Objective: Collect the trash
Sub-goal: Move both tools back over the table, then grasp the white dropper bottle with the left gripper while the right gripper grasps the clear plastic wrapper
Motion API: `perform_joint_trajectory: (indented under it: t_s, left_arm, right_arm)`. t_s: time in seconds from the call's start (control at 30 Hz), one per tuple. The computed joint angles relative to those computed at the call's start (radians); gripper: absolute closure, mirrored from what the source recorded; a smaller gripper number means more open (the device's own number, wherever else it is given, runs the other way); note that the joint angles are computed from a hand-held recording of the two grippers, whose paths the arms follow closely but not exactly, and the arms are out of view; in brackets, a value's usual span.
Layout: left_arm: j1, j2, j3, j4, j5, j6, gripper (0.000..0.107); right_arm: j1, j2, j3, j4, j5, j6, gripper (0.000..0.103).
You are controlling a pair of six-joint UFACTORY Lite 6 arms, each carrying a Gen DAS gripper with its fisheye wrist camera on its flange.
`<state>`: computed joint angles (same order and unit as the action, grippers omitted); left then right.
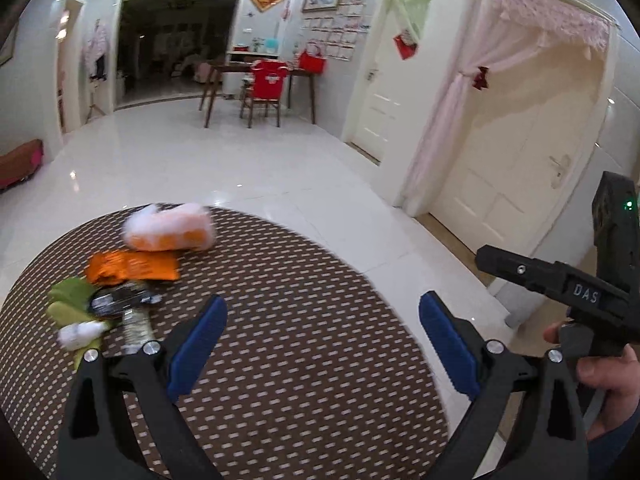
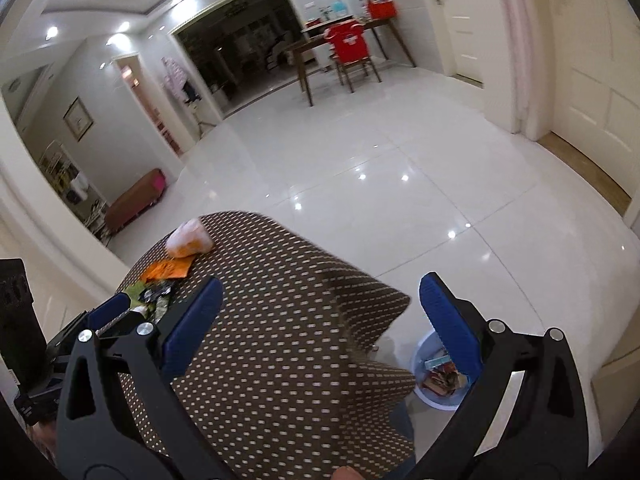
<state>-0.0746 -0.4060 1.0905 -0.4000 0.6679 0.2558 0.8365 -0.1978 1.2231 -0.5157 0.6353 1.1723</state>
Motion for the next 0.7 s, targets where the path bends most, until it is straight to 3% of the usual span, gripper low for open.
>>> perform_joint_trajectory:
  t_s: [0.23, 0.5, 0.7]
  left_arm:
    - [0.322, -0.045, -0.059, -0.210, 0.074, 0.306, 0.012]
    - [0.715, 0.039, -0.109, -0.380, 0.141, 0.614, 0.012]
    - [0.861, 0.149, -0.108, -0.431, 0.143, 0.754, 0.012]
  right_arm:
    - [0.087, 0.237, 0.229, 0.016, 0.016, -0.036, 0.006]
    - [0.163, 0.497, 0.469, 0.101, 0.016, -0.134, 0.006]
    - [0.199, 0.676, 0.660, 0.191, 0.062, -0.270, 0.006]
